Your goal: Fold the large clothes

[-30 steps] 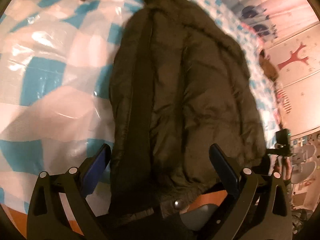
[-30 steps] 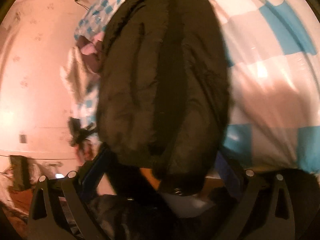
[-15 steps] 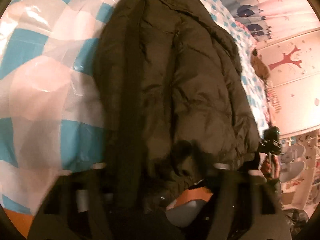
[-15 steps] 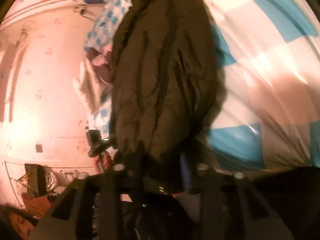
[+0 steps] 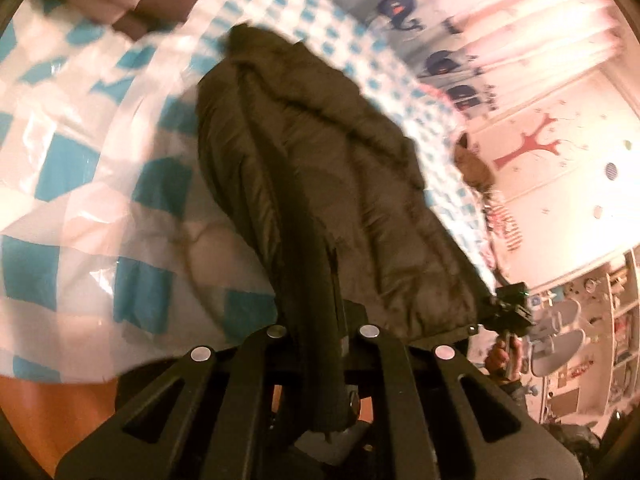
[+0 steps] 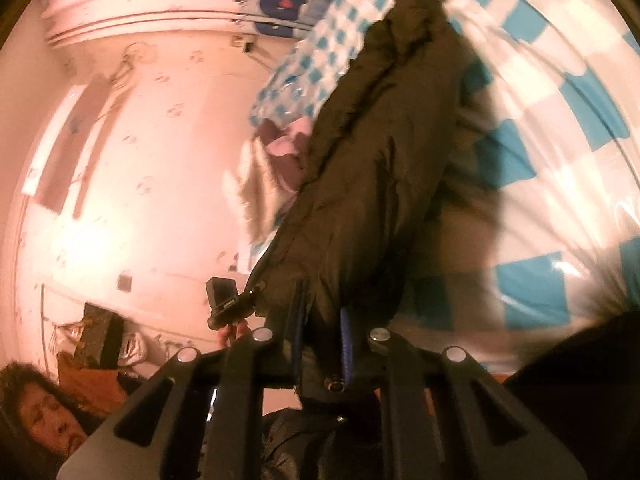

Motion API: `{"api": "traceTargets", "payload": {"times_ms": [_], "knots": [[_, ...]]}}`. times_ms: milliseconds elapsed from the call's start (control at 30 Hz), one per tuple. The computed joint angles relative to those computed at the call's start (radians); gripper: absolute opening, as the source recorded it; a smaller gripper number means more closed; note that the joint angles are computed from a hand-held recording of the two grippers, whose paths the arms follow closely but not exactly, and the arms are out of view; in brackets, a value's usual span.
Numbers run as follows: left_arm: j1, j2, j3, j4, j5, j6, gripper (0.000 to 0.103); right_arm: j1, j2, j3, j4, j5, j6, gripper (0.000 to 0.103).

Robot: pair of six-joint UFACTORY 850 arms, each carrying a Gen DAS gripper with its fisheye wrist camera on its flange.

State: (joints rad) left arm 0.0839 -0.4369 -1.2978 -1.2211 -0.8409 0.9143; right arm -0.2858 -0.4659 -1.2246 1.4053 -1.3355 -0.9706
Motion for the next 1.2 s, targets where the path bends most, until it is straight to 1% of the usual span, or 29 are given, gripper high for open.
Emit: {"api": "traceTargets", "payload": {"times_ms": [67, 100, 167, 200, 233, 267, 300, 333, 367, 400, 467, 533, 600, 667, 700, 733, 767, 800, 833, 867, 900, 933, 967, 1067, 1167, 1200], "knots": [[0.005, 0.028, 0.024, 0.019, -0.012, 0.020, 0.005, -0.002, 0.012, 0.007, -0.037, -0.004, -0.009, 0.016], [0.002, 0.028, 0.028, 0.060, -0.013, 0.003, 0.005, 0.003, 0.008, -0.001, -0.093, 0.009, 0.008, 0.020], [0.006, -0.012, 0.013, 0.141, -0.028, -0.071, 0.006, 0.012, -0.009, -0.013, -0.175, 0.060, 0.065, 0.034], [0.010, -0.044, 0.000, 0.176, -0.044, -0.109, 0.007, 0.022, -0.028, -0.025, -0.225, 0.087, 0.101, 0.046], [0.013, -0.066, -0.008, 0.197, -0.050, -0.140, 0.008, 0.029, -0.046, -0.034, -0.251, 0.102, 0.135, 0.050], [0.017, -0.081, -0.009, 0.198, -0.048, -0.158, 0.012, 0.029, -0.055, -0.035, -0.244, 0.101, 0.131, 0.050], [0.027, -0.088, -0.002, 0.168, -0.055, -0.142, 0.018, 0.031, -0.060, -0.038, -0.236, 0.095, 0.124, 0.054], [0.030, -0.091, 0.002, 0.149, -0.062, -0.128, 0.022, 0.036, -0.059, -0.041, -0.241, 0.107, 0.131, 0.058], [0.032, -0.093, 0.000, 0.147, -0.064, -0.132, 0.036, 0.042, -0.057, -0.046, -0.259, 0.121, 0.142, 0.058], [0.034, -0.090, 0.006, 0.134, -0.067, -0.115, 0.044, 0.055, -0.055, -0.058, -0.301, 0.143, 0.165, 0.058], [0.025, -0.089, -0.004, 0.152, -0.065, -0.111, 0.055, 0.077, -0.055, -0.082, -0.376, 0.178, 0.210, 0.058], [0.013, -0.082, -0.003, 0.169, -0.039, -0.123, 0.059, 0.097, -0.044, -0.101, -0.478, 0.240, 0.258, 0.059], [0.009, -0.081, -0.007, 0.173, -0.038, -0.128, 0.065, 0.117, -0.043, -0.114, -0.529, 0.281, 0.291, 0.060], [0.000, -0.091, -0.020, 0.218, -0.029, -0.153, 0.066, 0.125, -0.067, -0.127, -0.559, 0.271, 0.297, 0.060], [-0.009, -0.099, -0.027, 0.238, -0.024, -0.167, 0.066, 0.133, -0.083, -0.138, -0.569, 0.255, 0.300, 0.061], [-0.018, -0.101, -0.028, 0.251, -0.010, -0.169, 0.064, 0.132, -0.101, -0.143, -0.537, 0.226, 0.283, 0.060], [-0.025, -0.102, -0.030, 0.269, -0.001, -0.170, 0.041, 0.121, -0.111, -0.144, -0.491, 0.188, 0.262, 0.055], [-0.031, -0.104, -0.031, 0.285, -0.004, -0.179, 0.011, 0.107, -0.121, -0.131, -0.432, 0.154, 0.234, 0.029], [-0.026, -0.101, -0.025, 0.271, -0.005, -0.176, 0.011, 0.091, -0.120, -0.114, -0.396, 0.135, 0.208, 0.020], [-0.023, -0.088, -0.007, 0.238, 0.008, -0.152, 0.007, 0.073, -0.116, -0.088, -0.319, 0.099, 0.165, 0.018], [-0.023, -0.074, 0.007, 0.218, 0.025, -0.137, 0.006, 0.056, -0.103, -0.059, -0.244, 0.067, 0.116, 0.014], [-0.019, -0.061, 0.020, 0.186, 0.030, -0.121, 0.005, 0.044, -0.091, -0.038, -0.188, 0.042, 0.078, 0.012], [-0.016, -0.050, 0.030, 0.152, 0.030, -0.102, 0.005, 0.026, -0.073, -0.005, -0.089, -0.004, 0.010, 0.012], [-0.001, 0.009, 0.072, 0.007, 0.010, 0.000, 0.004, -0.004, -0.031, 0.053, 0.098, -0.109, -0.124, 0.012], [0.005, 0.088, 0.114, -0.115, -0.030, 0.097, 0.004, -0.026, 0.008, 0.099, 0.238, -0.240, -0.249, 0.012], [0.010, 0.121, 0.133, -0.151, -0.057, 0.138, 0.004, -0.036, 0.016, 0.111, 0.273, -0.291, -0.270, 0.012]]}}
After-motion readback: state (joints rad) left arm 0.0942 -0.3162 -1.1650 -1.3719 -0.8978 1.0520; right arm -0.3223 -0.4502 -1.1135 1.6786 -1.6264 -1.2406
